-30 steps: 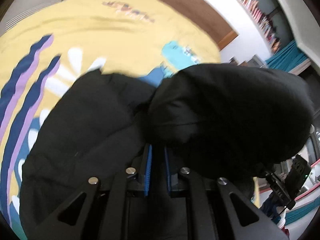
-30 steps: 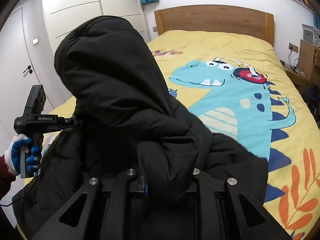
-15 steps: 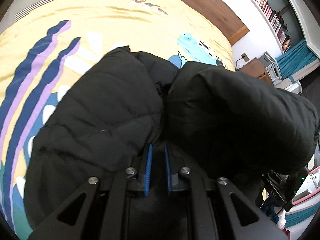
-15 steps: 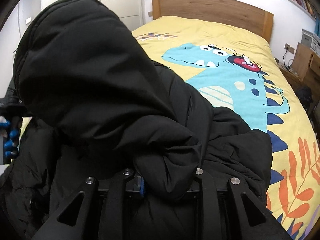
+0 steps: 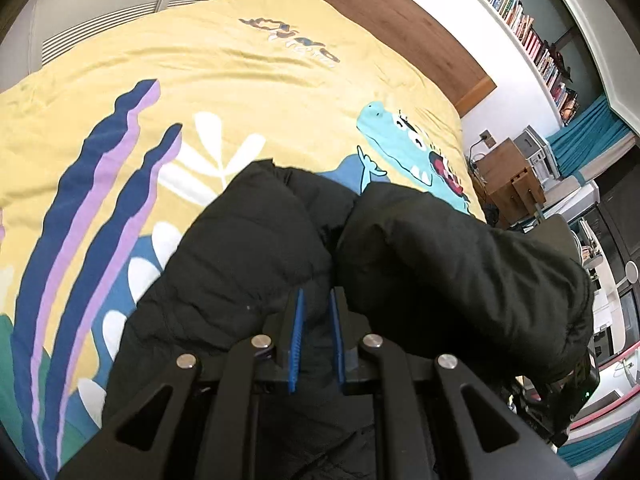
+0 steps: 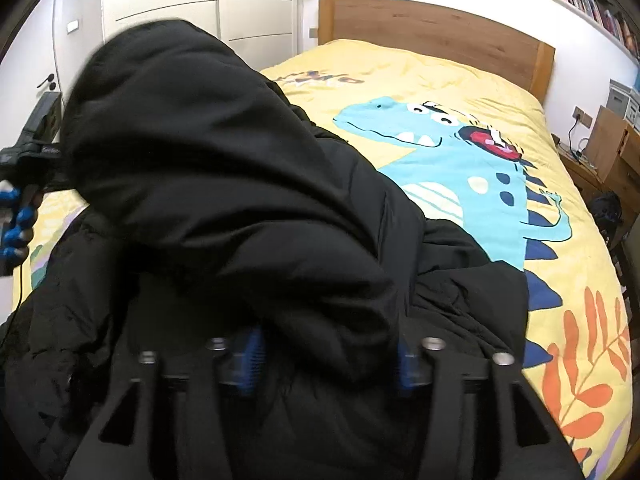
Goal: Fold large clothes
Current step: 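Lift the hem with both grippers and fold it over toward the hood, then lower the folded hem onto the coat and open both grippers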
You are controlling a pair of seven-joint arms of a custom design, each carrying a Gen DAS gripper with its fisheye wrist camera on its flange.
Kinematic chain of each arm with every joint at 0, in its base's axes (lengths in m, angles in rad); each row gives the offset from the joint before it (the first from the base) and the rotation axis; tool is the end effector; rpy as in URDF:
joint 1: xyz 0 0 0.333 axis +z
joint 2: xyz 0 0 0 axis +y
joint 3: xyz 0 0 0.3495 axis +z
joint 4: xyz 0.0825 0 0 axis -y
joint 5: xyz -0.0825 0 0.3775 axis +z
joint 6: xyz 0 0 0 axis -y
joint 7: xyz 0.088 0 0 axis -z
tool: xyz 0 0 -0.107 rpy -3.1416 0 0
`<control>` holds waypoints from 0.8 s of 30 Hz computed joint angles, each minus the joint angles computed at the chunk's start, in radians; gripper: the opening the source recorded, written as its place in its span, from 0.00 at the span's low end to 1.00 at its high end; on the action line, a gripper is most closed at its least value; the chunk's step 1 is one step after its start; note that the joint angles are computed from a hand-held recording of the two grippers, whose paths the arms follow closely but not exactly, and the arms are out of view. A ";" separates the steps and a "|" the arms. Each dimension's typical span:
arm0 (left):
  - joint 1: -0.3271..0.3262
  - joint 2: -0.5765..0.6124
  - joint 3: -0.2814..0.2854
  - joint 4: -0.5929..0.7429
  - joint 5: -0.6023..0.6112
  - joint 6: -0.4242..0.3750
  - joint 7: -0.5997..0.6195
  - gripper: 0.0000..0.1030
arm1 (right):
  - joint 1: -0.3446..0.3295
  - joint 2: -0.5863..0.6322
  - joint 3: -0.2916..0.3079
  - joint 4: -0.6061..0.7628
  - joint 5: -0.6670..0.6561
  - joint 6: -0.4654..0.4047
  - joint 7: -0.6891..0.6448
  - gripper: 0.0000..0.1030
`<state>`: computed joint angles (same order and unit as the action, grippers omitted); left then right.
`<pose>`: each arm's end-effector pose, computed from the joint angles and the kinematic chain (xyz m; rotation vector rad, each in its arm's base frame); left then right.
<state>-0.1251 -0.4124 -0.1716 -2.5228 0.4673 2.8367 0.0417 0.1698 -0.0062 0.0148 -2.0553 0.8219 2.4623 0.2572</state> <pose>0.4092 -0.1574 0.5323 -2.5005 0.9788 -1.0305 0.5672 0.1050 0.5195 -2.3066 0.7410 -0.3007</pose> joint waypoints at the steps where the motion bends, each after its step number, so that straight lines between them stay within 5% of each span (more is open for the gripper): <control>1: 0.004 0.007 0.002 0.008 0.005 0.005 0.004 0.13 | -0.004 -0.006 -0.004 -0.001 -0.006 -0.009 0.003 0.60; 6: 0.001 0.030 0.049 0.064 -0.005 0.039 0.089 0.15 | -0.036 -0.044 -0.034 0.024 -0.017 -0.109 0.038 0.60; 9: -0.025 0.084 0.094 0.136 -0.050 0.056 0.195 0.37 | -0.047 -0.048 -0.042 0.077 0.005 -0.141 0.058 0.60; 12: -0.044 0.163 0.123 0.219 -0.121 0.072 0.305 0.39 | -0.045 -0.018 -0.036 0.156 0.029 -0.161 0.090 0.60; 17: -0.129 0.321 0.186 0.385 -0.405 0.034 0.665 0.39 | -0.015 0.103 0.004 0.302 -0.006 -0.129 0.188 0.60; 20: -0.131 0.401 0.170 0.476 -0.553 -0.026 0.858 0.39 | 0.011 0.174 0.032 0.370 -0.031 -0.108 0.246 0.60; 24: -0.112 0.462 0.094 0.528 -0.543 -0.130 0.935 0.39 | 0.028 0.224 0.063 0.408 -0.032 -0.148 0.284 0.60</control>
